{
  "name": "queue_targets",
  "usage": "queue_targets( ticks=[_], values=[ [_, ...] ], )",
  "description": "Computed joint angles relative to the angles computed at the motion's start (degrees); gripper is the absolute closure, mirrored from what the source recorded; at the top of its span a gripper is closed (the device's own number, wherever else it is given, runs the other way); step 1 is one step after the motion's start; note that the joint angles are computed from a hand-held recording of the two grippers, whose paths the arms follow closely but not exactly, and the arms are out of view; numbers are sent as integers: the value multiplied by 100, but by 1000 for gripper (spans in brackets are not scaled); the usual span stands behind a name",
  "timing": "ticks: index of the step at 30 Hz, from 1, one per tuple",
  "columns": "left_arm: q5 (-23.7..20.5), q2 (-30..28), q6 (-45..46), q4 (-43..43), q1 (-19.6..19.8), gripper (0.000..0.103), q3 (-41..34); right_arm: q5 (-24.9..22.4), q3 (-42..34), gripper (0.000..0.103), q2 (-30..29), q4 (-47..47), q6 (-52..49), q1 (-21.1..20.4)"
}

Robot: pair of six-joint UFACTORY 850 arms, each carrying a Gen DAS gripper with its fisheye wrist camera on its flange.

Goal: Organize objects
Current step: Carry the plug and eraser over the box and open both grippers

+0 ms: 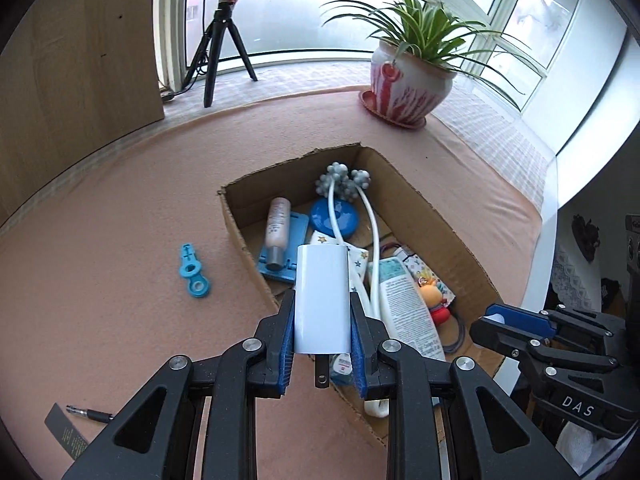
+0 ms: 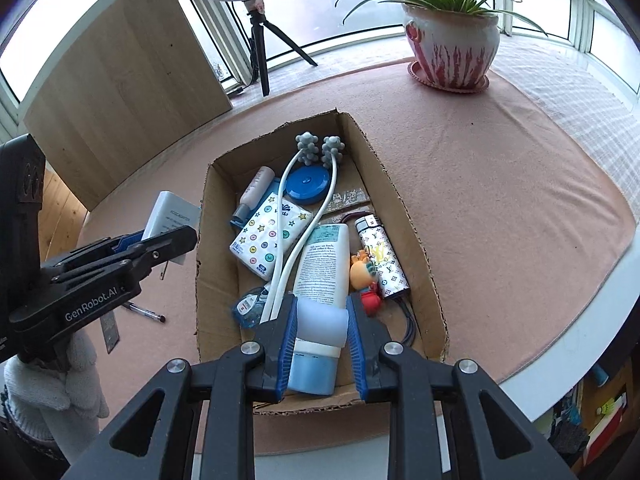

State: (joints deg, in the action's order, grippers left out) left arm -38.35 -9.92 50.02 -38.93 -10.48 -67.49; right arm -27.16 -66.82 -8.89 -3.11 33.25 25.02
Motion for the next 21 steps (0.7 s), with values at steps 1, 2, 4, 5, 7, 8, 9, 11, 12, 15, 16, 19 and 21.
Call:
queue_targets(
  ticks=[1,2,4,5,7,8,9,11,12,15,16,19,21],
  values=[
    [15,3,-18,42,-48,78,13,4,9,81,-1,22,-31,-7],
    [28,6,-48,92,-96,78,20,7,21,81,2,8,-28,-9],
    [71,17,-113,195,-179,78,39,16,42,81,5,5,-37,-19],
    [81,20,-128,225,-207,78,47,30,53,80,8,42,-69,-29],
    [101,25,-177,275,-248,78,53,43,61,80,11,75,-109,-48],
    [106,20,-201,297,-264,78,47,47,65,80,14,78,-116,-54],
    [117,20,-220,314,-274,78,44,52,64,80,11,94,-134,-62],
    [118,13,-261,345,-291,78,35,62,74,80,13,117,-164,-75],
    [118,16,-261,349,-297,78,35,70,91,80,21,121,-161,-77],
    [147,26,-256,370,-324,78,47,71,115,80,30,162,-199,-89],
    [148,24,-264,382,-331,78,46,68,119,80,33,162,-204,-90],
    [124,19,-257,381,-331,78,48,68,118,79,37,144,-193,-92],
    [133,25,-248,362,-331,78,57,89,126,77,49,17,-64,-79]
  ],
)
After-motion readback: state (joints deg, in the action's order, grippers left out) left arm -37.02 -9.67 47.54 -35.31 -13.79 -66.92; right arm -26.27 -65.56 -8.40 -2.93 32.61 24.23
